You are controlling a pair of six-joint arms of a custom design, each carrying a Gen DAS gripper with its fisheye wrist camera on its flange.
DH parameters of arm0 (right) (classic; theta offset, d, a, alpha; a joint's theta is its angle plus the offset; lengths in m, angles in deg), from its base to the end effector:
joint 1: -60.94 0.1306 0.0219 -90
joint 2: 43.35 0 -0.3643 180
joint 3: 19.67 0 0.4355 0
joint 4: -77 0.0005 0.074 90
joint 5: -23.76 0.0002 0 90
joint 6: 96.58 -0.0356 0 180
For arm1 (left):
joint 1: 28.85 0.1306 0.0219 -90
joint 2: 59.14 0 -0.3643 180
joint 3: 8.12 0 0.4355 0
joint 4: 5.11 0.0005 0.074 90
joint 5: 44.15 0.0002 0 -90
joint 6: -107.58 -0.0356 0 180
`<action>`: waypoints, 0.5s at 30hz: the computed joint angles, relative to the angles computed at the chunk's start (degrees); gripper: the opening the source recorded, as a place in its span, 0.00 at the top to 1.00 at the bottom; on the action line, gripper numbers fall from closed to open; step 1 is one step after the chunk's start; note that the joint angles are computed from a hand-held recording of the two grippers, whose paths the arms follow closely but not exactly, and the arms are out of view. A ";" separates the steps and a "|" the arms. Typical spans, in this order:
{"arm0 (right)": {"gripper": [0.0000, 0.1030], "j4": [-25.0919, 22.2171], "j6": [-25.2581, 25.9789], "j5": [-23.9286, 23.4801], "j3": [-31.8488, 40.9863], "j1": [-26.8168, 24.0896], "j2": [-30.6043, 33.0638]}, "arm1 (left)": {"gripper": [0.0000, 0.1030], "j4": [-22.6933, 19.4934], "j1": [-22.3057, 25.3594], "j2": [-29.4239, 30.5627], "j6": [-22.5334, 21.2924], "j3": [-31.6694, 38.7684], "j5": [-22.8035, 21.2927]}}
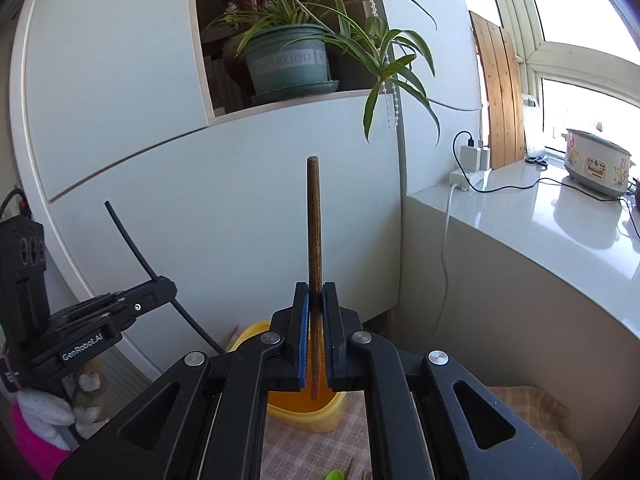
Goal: Organize utensils
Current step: 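Lower both chopsticks into the yellow container and open both tools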
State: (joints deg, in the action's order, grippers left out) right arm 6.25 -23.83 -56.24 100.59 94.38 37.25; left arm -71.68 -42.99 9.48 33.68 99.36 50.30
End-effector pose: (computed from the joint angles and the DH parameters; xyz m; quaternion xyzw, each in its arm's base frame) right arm 0.3299 0.2099 0.7115 -0.0797 0.8648 0.1411 0.4752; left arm 0.3144 -0.0826 0.6920 0.0054 0.8554 -0.1669 0.4903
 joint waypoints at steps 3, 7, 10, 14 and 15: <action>0.96 -0.25 -0.02 -0.03 -0.56 0.16 0.85 | 0.97 -0.21 -0.04 0.45 -0.01 -0.91 -0.09; 0.96 -0.89 -0.36 -0.46 -1.65 0.17 1.68 | 0.97 -0.45 -0.30 0.39 0.19 -2.52 0.00; 0.96 -1.53 -0.68 -0.51 -2.62 0.07 2.00 | 0.97 -0.54 -0.52 0.27 0.44 -3.72 0.04; 0.96 -2.20 -1.10 -0.53 -3.98 -0.06 2.11 | 0.97 -0.69 -0.93 0.29 0.51 -4.74 0.08; 0.96 -2.46 -1.22 -0.18 -4.21 0.08 2.07 | 0.97 -0.83 -0.93 0.41 0.44 -4.67 0.27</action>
